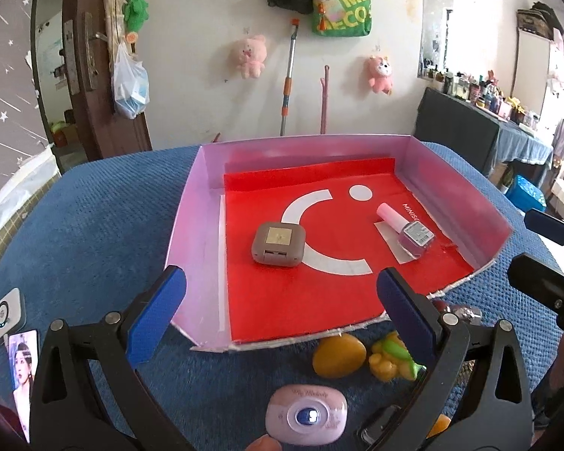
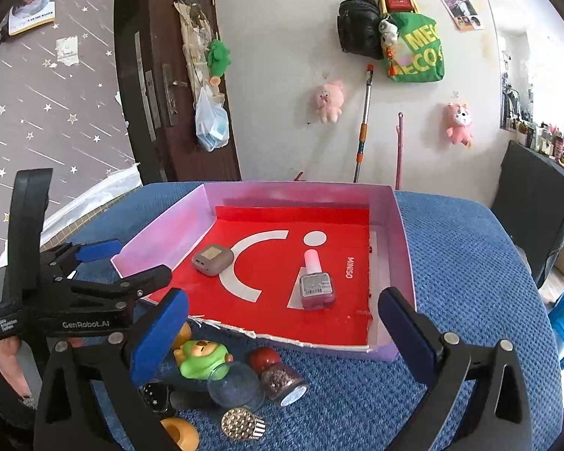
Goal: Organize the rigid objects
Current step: 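Move both tools back toward the remaining objects on the tablecloth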
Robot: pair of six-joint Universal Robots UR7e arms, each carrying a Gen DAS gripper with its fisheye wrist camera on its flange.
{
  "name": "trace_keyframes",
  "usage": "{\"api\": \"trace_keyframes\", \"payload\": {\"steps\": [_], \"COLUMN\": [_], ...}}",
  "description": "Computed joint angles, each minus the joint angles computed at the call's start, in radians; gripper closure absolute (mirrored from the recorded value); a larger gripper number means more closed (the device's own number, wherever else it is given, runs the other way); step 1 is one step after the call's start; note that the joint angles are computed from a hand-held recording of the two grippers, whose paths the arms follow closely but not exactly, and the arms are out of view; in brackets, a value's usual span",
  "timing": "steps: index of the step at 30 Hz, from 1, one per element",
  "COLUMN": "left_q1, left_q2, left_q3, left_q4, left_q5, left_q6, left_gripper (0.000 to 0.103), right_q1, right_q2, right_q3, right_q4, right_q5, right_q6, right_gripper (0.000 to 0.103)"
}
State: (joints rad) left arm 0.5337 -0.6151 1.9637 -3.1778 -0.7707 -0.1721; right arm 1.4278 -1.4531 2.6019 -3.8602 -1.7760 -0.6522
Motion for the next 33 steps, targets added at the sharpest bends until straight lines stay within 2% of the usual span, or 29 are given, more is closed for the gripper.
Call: {"api": "trace_keyframes", "payload": {"steps": [5,10,24,33], "left_q1": [-0.015,-0.04,-0.072,-0.089], "left_q2": [-0.012,-0.011,-0.038,-0.051], "left_q3": [0.029,0.059,0.129,0.163], "left_q4": [-0.01,-0.042,-0.045,-0.033], "left_q5": [-0.011,0.044,0.025,0.013], "left_q6": [-0.029,-0.051,-0.095,-0.136], "left_gripper": [0.0,0.0,0.0,0.0], "right_q1": [0.002,0.009,0.012,-0.017], "right_q2": [0.005,0.034,0.084,0.1], "right_q3": [0.029,0.062,0.13,0.167], "right_q4": [-0.042,-0.126,-0.256,-0.282], "right_q5": [0.001,-0.005,-0.013,0.009], "right_q6": [-0.001,-0.025,-0.047,-0.047], "right_gripper": [0.0,0.0,0.0,0.008]}}
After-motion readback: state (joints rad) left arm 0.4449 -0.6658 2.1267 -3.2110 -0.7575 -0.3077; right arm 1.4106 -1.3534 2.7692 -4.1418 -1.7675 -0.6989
